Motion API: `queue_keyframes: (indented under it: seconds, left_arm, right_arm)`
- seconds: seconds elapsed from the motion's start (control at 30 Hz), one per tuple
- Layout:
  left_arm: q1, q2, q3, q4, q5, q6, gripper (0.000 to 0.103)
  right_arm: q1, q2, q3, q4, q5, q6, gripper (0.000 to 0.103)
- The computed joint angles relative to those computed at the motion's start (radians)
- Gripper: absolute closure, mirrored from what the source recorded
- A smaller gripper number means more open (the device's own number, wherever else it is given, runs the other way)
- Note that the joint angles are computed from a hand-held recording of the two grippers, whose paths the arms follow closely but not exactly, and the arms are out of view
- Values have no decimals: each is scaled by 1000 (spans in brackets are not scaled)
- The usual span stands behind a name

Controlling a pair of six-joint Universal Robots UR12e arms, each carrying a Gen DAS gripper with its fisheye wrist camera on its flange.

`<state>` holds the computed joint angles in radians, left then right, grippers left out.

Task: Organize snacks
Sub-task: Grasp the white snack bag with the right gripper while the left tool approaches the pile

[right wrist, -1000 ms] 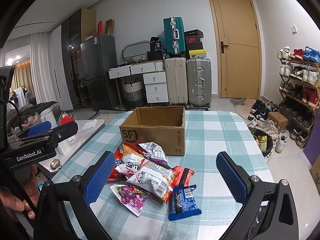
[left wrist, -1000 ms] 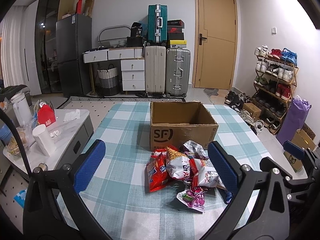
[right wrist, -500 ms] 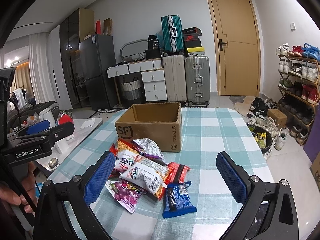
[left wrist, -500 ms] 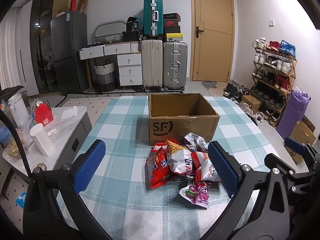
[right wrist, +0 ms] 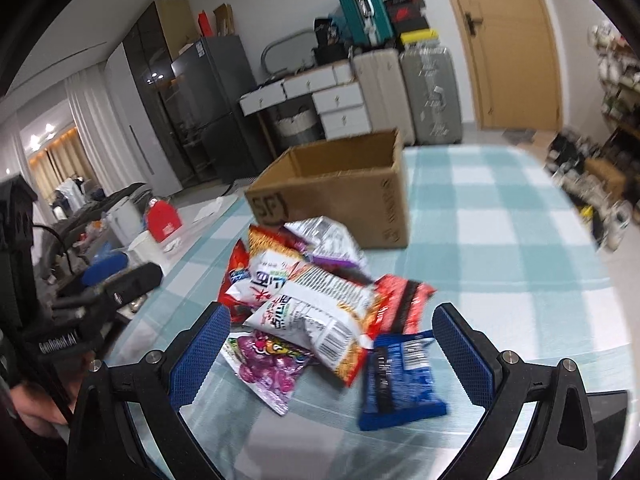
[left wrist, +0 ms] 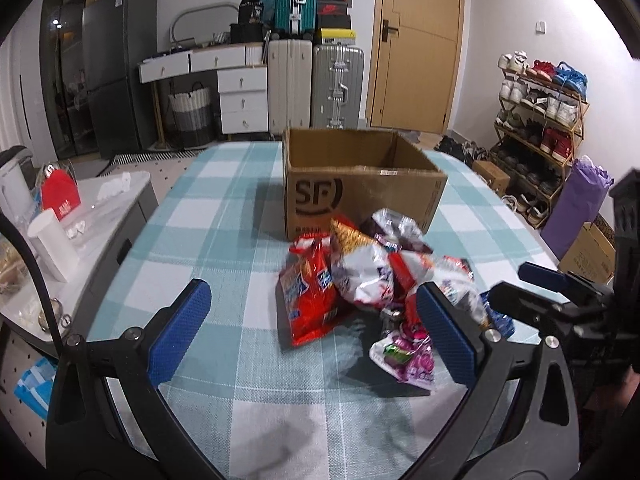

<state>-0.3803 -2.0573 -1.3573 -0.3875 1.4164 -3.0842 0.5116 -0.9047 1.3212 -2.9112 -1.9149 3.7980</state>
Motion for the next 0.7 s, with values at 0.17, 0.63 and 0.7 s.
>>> queue_keyframes:
  seconds: [0.17, 0.63, 0.7]
  left_arm:
    - [0, -31, 12, -25, -17, 9, 1]
    - [-1, -96, 72, -126, -53, -2, 1]
    - [-1, -103, 80, -134, -53, -5, 1]
  right_arm:
    - [-24, 33, -30, 5, 80, 23, 0]
    - [-52, 94, -118, 89, 182, 47, 0]
    - [-56, 100, -128, 118, 194, 58, 0]
